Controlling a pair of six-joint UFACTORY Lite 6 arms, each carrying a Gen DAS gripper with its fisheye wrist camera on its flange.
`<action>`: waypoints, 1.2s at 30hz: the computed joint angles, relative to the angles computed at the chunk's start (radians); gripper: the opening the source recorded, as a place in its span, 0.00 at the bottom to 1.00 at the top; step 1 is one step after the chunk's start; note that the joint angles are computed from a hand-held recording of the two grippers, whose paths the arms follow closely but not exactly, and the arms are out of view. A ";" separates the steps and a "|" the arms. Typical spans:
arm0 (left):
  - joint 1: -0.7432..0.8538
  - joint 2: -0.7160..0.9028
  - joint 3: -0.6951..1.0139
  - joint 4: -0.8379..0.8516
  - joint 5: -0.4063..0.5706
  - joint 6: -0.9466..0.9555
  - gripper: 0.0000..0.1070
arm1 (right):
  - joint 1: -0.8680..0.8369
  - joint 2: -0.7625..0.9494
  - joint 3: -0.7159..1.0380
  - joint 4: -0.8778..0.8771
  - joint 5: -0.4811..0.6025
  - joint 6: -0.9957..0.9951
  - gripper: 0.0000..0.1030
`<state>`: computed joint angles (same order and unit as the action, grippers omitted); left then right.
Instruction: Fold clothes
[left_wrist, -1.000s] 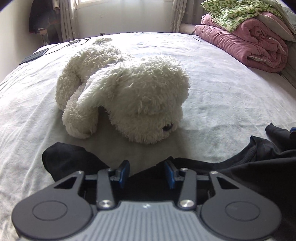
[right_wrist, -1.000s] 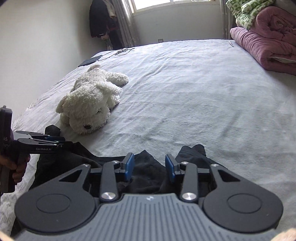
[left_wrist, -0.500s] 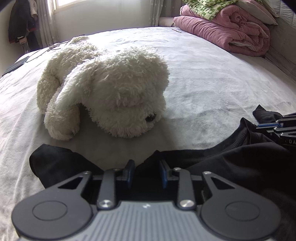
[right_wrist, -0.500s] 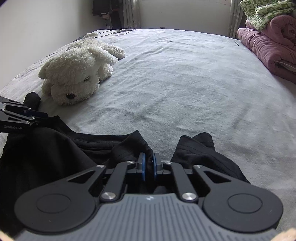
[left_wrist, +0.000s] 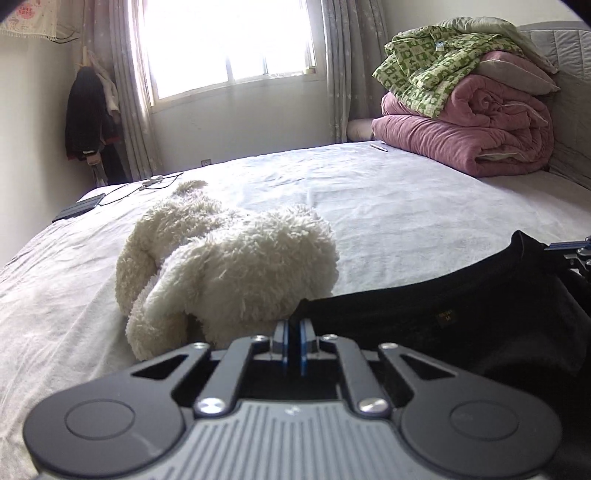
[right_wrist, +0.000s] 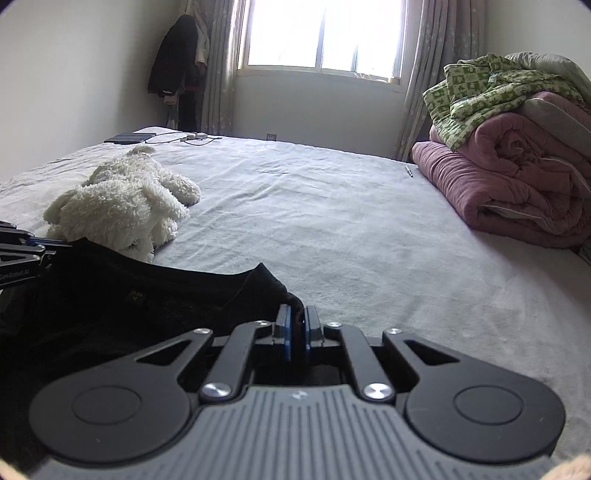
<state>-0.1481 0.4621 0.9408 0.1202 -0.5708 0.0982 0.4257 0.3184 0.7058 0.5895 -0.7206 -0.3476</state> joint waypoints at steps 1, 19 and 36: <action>-0.016 0.027 0.019 -0.053 -0.011 0.033 0.05 | -0.002 0.034 0.035 0.020 -0.002 -0.020 0.07; -0.102 0.118 0.046 -0.297 -0.119 0.209 0.27 | -0.036 0.214 0.150 0.009 0.005 0.029 0.39; -0.348 0.166 0.209 0.005 0.107 -0.477 0.43 | -0.730 -0.094 -0.455 -1.040 -0.352 1.003 0.47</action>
